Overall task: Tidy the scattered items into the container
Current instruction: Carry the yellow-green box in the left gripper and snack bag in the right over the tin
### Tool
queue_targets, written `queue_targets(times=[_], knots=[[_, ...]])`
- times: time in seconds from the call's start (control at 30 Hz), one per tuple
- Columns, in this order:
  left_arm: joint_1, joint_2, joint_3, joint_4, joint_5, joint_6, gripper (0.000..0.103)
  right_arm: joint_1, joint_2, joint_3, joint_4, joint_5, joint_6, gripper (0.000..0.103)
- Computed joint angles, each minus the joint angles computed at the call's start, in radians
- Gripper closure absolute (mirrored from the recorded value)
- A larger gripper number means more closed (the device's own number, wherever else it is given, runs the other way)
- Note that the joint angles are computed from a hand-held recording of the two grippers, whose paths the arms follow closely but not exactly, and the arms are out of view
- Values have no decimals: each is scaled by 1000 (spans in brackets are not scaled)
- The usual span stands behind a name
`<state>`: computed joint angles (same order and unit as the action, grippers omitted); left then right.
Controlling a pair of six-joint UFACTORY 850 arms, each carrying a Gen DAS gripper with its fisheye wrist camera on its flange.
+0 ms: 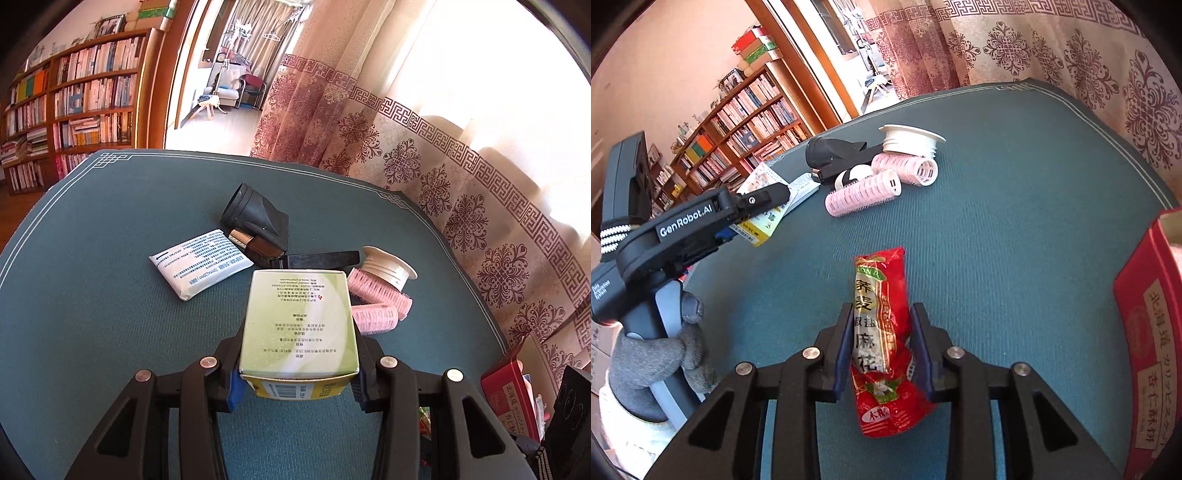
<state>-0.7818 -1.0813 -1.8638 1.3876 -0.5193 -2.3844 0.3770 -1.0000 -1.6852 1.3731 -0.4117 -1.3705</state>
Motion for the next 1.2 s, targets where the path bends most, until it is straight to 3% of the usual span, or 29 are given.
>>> queue_targets(times=[0.13, 0.27, 0.4, 0.47, 0.6, 0.73, 1.0, 1.2], knots=[[0, 8, 13, 28, 5, -33, 57, 10, -14, -29, -87, 13, 92, 68], [0, 18, 29, 53, 6, -65, 58, 27, -29, -52, -142, 50, 131, 54], [1, 18, 30, 57, 12, -70, 57, 51, -23, -42, -174, 112, 116, 54], [1, 18, 30, 59, 13, -72, 57, 53, -19, -36, -166, 122, 104, 63], [-1, 17, 27, 63, 11, -75, 57, 30, -15, -33, -115, 44, 101, 68], [-2, 12, 19, 57, 13, -63, 57, 8, 32, 29, 24, -1, -3, 68], [-7, -11, -22, 18, 23, 6, 57, -57, 214, 243, 450, -16, -397, 68], [-17, -22, -46, -2, 23, 53, 57, -127, 320, 366, 736, 21, -651, 68]])
